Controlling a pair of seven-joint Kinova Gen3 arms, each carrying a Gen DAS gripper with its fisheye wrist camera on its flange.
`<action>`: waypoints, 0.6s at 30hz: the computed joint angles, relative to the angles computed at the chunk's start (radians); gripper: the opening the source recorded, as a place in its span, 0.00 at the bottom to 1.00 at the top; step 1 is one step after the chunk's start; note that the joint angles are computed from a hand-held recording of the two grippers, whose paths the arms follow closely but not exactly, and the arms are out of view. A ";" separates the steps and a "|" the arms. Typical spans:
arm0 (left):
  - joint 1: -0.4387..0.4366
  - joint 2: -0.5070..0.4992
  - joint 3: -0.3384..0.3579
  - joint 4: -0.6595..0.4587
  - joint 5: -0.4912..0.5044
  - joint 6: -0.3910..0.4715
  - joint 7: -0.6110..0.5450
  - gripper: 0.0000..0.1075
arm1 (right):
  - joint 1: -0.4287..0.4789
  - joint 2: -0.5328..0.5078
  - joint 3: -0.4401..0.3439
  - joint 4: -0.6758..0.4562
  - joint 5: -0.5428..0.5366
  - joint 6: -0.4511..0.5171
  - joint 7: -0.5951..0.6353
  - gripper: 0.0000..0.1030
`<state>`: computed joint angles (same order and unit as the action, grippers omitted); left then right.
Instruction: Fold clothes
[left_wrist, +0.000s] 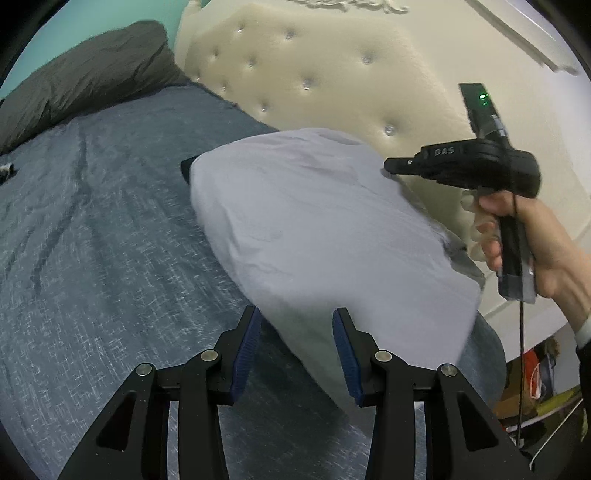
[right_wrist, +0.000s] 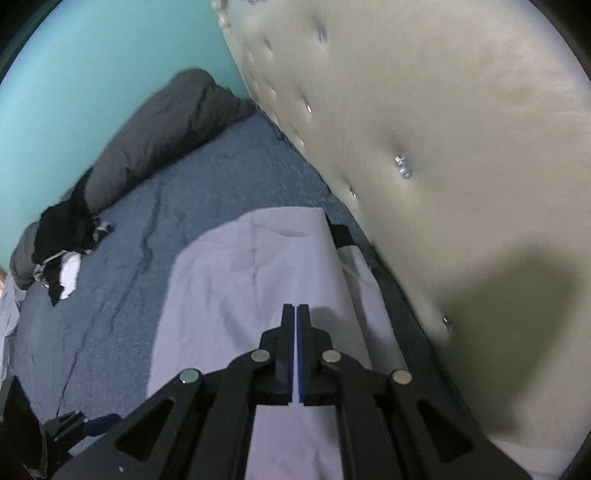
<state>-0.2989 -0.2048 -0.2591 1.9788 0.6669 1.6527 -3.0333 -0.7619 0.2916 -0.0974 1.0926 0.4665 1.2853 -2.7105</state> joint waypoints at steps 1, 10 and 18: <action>0.003 0.013 0.007 -0.006 0.004 -0.013 0.005 0.41 | 0.010 0.022 0.001 -0.028 -0.007 0.016 0.025 0.00; 0.044 0.143 0.118 -0.073 0.051 -0.162 0.159 0.41 | 0.079 0.154 0.034 -0.167 -0.144 0.112 0.152 0.00; 0.045 0.150 0.122 -0.073 0.043 -0.183 0.142 0.41 | 0.060 0.122 0.059 -0.091 -0.140 0.058 0.126 0.00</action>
